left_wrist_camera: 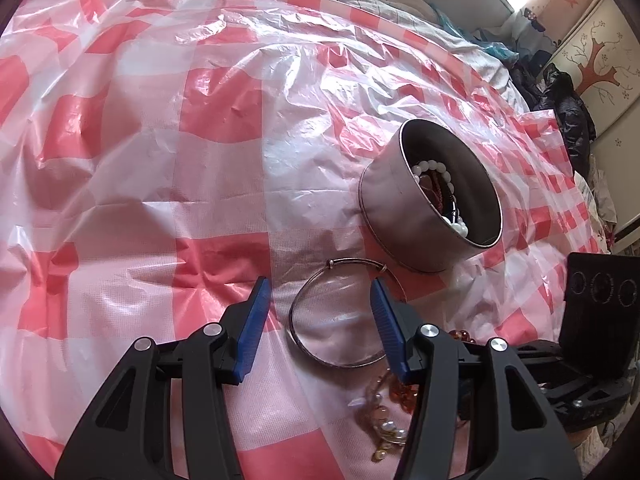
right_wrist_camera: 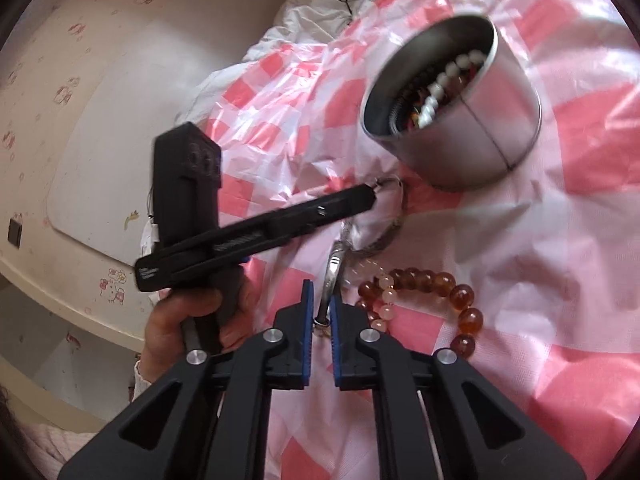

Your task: Organize jewelry

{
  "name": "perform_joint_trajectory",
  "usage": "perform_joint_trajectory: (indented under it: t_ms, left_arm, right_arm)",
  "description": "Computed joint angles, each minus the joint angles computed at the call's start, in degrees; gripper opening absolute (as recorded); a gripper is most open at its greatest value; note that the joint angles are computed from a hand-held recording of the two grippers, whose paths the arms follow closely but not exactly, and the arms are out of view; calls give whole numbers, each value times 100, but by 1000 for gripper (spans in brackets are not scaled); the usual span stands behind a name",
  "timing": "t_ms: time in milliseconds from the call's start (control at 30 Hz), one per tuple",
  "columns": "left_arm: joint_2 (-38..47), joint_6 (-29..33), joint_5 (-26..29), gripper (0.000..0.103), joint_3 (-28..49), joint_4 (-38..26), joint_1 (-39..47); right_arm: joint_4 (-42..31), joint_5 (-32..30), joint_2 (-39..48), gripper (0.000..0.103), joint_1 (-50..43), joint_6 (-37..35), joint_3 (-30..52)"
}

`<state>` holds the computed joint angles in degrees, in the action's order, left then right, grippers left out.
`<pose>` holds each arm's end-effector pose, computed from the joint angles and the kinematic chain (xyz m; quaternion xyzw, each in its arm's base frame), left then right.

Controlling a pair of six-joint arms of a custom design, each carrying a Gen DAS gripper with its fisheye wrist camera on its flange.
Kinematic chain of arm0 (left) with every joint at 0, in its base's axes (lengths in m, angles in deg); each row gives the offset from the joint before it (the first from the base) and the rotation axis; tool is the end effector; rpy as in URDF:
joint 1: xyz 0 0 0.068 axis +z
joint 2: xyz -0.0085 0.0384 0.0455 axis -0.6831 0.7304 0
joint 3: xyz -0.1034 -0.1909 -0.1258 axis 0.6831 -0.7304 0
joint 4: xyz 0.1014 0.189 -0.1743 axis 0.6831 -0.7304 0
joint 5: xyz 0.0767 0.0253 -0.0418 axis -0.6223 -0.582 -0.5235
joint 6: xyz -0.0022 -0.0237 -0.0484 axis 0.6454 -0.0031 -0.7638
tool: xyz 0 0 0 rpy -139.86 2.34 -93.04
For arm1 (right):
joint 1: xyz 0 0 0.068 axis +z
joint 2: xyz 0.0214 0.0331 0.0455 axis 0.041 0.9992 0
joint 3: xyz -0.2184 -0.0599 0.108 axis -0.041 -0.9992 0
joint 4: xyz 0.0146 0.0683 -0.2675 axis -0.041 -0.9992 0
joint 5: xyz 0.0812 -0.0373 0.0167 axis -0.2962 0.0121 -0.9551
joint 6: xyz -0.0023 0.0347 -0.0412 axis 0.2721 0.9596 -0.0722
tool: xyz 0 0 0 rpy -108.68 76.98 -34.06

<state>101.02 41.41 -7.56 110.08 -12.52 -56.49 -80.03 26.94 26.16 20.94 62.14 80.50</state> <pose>0.2062 -0.0610 0.1046 0.0749 0.9550 -0.2018 0.2041 0.1521 0.0796 0.0929 -0.0593 0.8486 0.5003 0.1617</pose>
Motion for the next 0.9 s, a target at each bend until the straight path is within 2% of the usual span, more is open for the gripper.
perform_joint_trajectory:
  t_ms: [133, 200, 267, 300, 333, 433, 533, 767, 900]
  left_arm:
    - [45, 99, -996, 49, 6, 182, -616]
    - [124, 196, -1636, 48, 2, 309, -1066]
    - [133, 283, -1887, 34, 12, 357, -1287]
    - [122, 319, -1912, 22, 35, 319, -1328]
    - [112, 360, -1944, 14, 65, 268, -1366]
    - [46, 480, -1771, 7, 94, 127, -1328]
    - [-106, 505, -1314, 3, 49, 24, -1101]
    - [-742, 505, -271, 2, -146, -238, -544]
    - [-988, 540, -191, 2, -160, -402, -466]
  right_arm:
    - [-1195, -69, -818, 8, -572, -587, 62]
    - [-1363, -357, -708, 8, -1088, -770, 78]
    - [-1716, -546, -562, 8, -1631, -1122, 129]
    - [-1859, -440, -519, 8, -1767, -1246, 173]
    - [-2011, -329, -531, 8, -1857, -1337, 210]
    - [-2491, 225, -625, 8, -1877, -1647, 326]
    - [-2607, 871, -550, 8, -1652, -1764, 427]
    - [-2567, 1012, -436, 8, -1667, -1961, 428]
    - [-2617, 1489, -836, 8, -1227, -1789, 414]
